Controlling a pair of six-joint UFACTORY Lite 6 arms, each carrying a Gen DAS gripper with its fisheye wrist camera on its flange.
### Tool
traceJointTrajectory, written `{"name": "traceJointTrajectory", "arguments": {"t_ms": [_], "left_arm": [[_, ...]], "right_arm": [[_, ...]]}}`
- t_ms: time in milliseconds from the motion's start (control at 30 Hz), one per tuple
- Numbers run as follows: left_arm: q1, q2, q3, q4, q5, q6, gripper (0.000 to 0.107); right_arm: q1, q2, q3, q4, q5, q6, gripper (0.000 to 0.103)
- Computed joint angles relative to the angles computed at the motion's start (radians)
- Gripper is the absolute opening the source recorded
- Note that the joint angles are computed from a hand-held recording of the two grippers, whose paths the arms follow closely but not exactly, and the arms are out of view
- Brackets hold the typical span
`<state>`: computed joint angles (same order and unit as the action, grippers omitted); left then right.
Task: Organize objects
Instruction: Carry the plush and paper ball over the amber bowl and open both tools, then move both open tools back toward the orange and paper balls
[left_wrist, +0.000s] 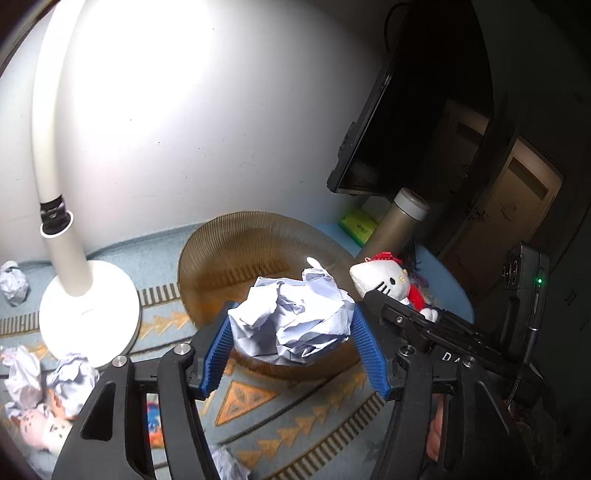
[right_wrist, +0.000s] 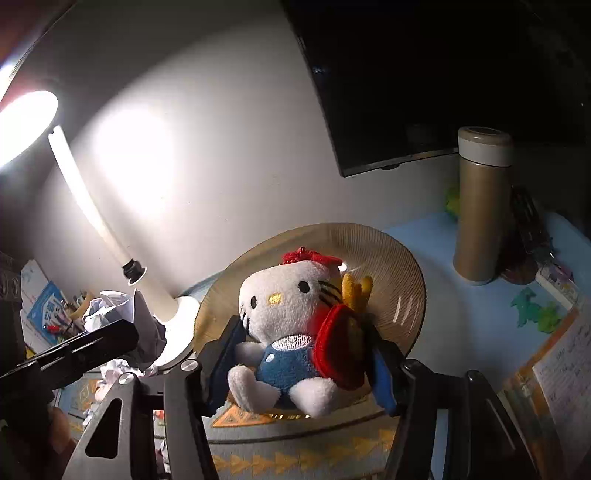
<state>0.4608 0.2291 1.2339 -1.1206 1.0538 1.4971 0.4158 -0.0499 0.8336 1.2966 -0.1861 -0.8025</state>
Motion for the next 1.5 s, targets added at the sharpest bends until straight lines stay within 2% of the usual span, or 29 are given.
{"name": "traceJointTrajectory", "arguments": {"t_ms": [33,67,100,133,200,267,367,433,467,533,633,733,800,900,1000,1100,1500], "left_arm": [[-0.041,0.003,0.000,-0.012,-0.085,-0.003,0.089],[-0.063,0.005,-0.002,-0.023,-0.153,-0.001,0.095],[-0.067,0.014,0.001,-0.035,-0.179,0.003,0.095],[-0.059,0.031,0.018,-0.028,-0.163,-0.010,0.095],[-0.004,0.046,0.030,-0.018,-0.086,-0.017,0.095],[0.076,0.018,0.008,-0.026,-0.015,0.014,0.095],[0.235,-0.040,-0.029,-0.016,0.113,0.082,0.095],[0.378,-0.080,-0.064,-0.001,0.190,0.149,0.096],[0.456,-0.089,-0.073,0.005,0.230,0.186,0.099],[0.614,-0.079,-0.085,0.011,0.288,0.270,0.102],[0.789,-0.039,-0.123,0.010,0.222,0.421,0.102],[0.901,0.062,-0.148,-0.067,0.124,0.616,0.102],[0.936,0.164,-0.096,-0.073,0.087,0.664,0.102],[0.954,0.283,-0.037,-0.083,0.045,0.695,0.102],[0.940,0.368,0.018,-0.069,-0.004,0.643,0.101],[0.954,0.382,0.031,-0.090,0.021,0.650,0.101],[0.968,0.377,0.026,-0.083,0.046,0.655,0.101]], "right_arm": [[-0.034,0.046,0.040,-0.063,0.028,0.035,0.081],[-0.060,0.083,0.071,-0.084,0.045,0.028,0.082],[-0.078,0.105,0.088,-0.063,0.048,-0.012,0.082],[-0.091,0.107,0.088,-0.003,0.050,-0.082,0.082],[-0.099,0.063,0.044,0.019,0.040,-0.097,0.082],[-0.092,-0.021,-0.033,-0.050,0.041,-0.009,0.082],[-0.016,-0.156,-0.132,-0.016,0.057,0.000,0.082],[0.108,-0.235,-0.184,0.109,0.016,-0.091,0.087],[0.182,-0.248,-0.197,0.144,-0.017,-0.110,0.093],[0.361,-0.222,-0.198,0.173,-0.118,-0.101,0.096],[0.599,-0.081,-0.167,0.061,-0.272,0.082,0.096],[0.730,0.125,-0.113,-0.081,-0.399,0.280,0.096],[0.773,0.232,-0.066,-0.078,-0.450,0.302,0.096],[0.757,0.306,-0.048,-0.165,-0.423,0.401,0.096],[0.737,0.324,-0.044,-0.148,-0.408,0.406,0.096],[0.710,0.339,-0.031,-0.159,-0.370,0.426,0.096],[0.739,0.355,-0.007,-0.075,-0.398,0.342,0.096]]}}
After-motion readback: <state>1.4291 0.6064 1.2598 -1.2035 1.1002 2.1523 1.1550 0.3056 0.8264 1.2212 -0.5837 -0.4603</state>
